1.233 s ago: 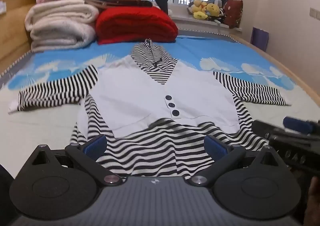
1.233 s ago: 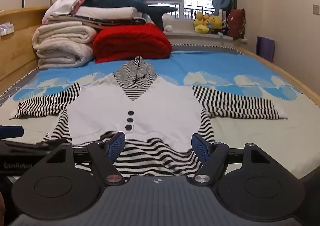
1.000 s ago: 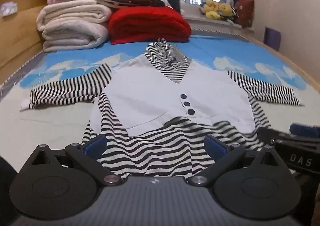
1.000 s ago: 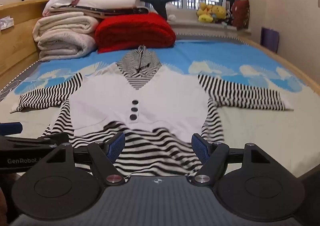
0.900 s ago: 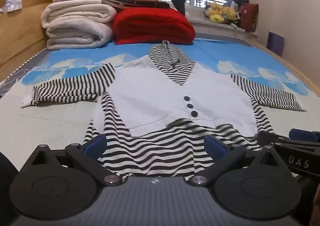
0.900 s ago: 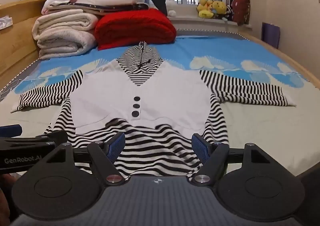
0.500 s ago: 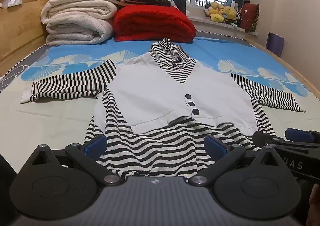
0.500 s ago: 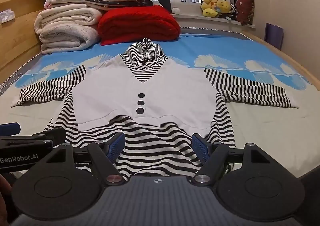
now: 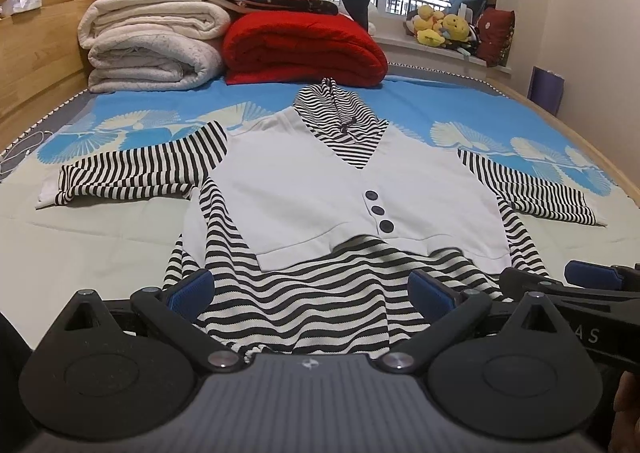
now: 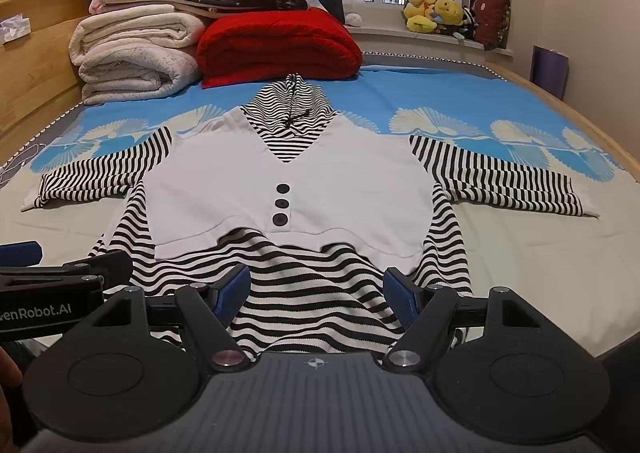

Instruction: Fold small clothes

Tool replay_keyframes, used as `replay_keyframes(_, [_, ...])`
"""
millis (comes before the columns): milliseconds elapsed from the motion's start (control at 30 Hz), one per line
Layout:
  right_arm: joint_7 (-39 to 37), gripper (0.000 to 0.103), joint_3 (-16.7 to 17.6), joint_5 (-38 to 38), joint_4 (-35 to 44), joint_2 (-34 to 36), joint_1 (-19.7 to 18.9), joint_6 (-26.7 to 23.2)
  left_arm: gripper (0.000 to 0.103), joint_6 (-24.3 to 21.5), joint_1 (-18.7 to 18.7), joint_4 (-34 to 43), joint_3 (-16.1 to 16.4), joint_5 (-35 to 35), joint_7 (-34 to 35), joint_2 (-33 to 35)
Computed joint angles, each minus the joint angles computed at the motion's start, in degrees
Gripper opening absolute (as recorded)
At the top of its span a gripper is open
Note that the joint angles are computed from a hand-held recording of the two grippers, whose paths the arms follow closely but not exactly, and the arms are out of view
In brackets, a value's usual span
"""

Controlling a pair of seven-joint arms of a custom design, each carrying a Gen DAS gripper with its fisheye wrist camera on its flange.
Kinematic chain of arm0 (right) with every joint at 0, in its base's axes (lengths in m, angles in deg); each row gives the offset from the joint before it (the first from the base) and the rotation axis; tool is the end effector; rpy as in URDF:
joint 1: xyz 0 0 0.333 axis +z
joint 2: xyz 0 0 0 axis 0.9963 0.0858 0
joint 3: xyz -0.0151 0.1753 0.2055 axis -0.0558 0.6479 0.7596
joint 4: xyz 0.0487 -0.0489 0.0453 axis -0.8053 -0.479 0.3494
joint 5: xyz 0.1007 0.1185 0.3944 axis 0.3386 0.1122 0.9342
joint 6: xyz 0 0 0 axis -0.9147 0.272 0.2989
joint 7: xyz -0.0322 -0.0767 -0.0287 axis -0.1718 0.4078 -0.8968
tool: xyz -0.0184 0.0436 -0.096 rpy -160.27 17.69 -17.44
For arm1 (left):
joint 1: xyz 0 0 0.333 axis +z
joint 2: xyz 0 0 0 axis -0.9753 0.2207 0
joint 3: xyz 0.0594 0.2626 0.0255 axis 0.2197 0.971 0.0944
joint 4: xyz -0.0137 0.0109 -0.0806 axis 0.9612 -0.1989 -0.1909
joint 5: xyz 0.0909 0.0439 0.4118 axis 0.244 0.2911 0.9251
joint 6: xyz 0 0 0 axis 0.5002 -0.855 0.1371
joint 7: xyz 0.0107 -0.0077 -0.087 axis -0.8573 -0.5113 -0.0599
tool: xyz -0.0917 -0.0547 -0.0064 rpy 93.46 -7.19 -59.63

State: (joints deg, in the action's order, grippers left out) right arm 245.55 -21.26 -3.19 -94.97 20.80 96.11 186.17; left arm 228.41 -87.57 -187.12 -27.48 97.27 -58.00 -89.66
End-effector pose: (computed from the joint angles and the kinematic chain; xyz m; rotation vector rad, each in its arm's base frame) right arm 0.4794 0.2262 0.4685 -1.6082 1.7979 -0.8543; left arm 0.5152 -0.3049 0.4645 -1.5931 1.8161 -0.9181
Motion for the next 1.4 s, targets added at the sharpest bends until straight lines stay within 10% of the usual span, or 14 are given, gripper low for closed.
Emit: replay_keyframes(1400, [2.3,0.073,-0.2,0.3,0.8,1.0,-0.8,-1.5,0.102,-4.4,-0.3,3.3,1.2,-4.9,3.0,3.2])
